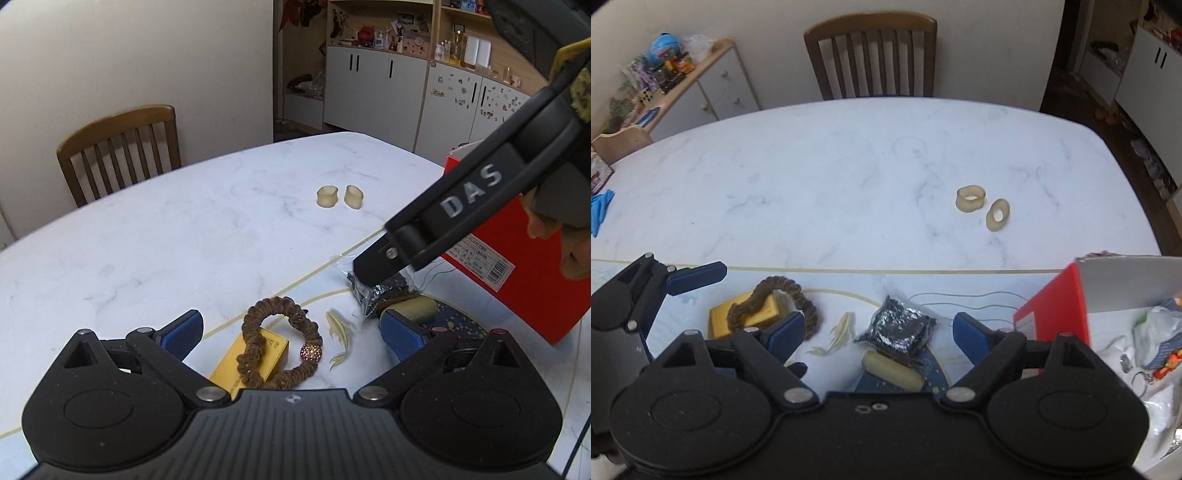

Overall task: Organize objects
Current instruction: 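Move both grippers back toward the bead bracelet and black bead bag, then grasp the brown bead bracelet with the left gripper while the right grasps the black bead bag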

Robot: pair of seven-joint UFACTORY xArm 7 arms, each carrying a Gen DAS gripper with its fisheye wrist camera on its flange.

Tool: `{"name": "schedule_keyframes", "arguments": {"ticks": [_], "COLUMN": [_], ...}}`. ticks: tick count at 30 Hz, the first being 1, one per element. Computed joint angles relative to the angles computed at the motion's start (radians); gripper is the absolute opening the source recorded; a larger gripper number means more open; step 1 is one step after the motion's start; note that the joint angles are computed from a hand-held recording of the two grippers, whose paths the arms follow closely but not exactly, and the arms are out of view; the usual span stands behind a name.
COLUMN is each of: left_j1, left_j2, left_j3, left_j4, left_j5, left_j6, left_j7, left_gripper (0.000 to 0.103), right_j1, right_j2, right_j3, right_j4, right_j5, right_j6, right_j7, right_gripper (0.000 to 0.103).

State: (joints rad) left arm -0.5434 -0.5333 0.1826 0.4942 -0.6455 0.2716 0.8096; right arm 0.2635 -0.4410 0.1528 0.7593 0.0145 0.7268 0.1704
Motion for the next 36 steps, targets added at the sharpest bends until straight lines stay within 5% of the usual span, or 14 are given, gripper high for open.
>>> {"name": "schedule_keyframes", "arguments": {"ticks": [9, 23, 36], "left_j1": [0.05, 0.216, 0.25], "left_j2": [0.118, 0.22, 0.201], "left_j3": [0.016, -0.099, -0.145], "left_j4": [0.103, 0.216, 0.218], "left_j5": [-0.098, -0.178, -0.149], "left_j6": [0.118, 0.278, 0.292], "left_j7": [0.051, 0.088, 0.09], "left_gripper": [0.096, 0.043, 0.012], "right_j1": [-0.023, -0.021, -0.014], "right_j2": [0.133, 0.204, 0.178], "right_j3": [0.012, 0.004, -0.006], "right_j4": [0.084, 0.121, 0.092], "right_j5": [-0.031, -0.06, -0.026], "right_j6": [0.035, 0.103, 0.105], "right_j7": [0.092, 0.218, 0.221], "right_gripper": [0.08, 0.075, 0.037]}}
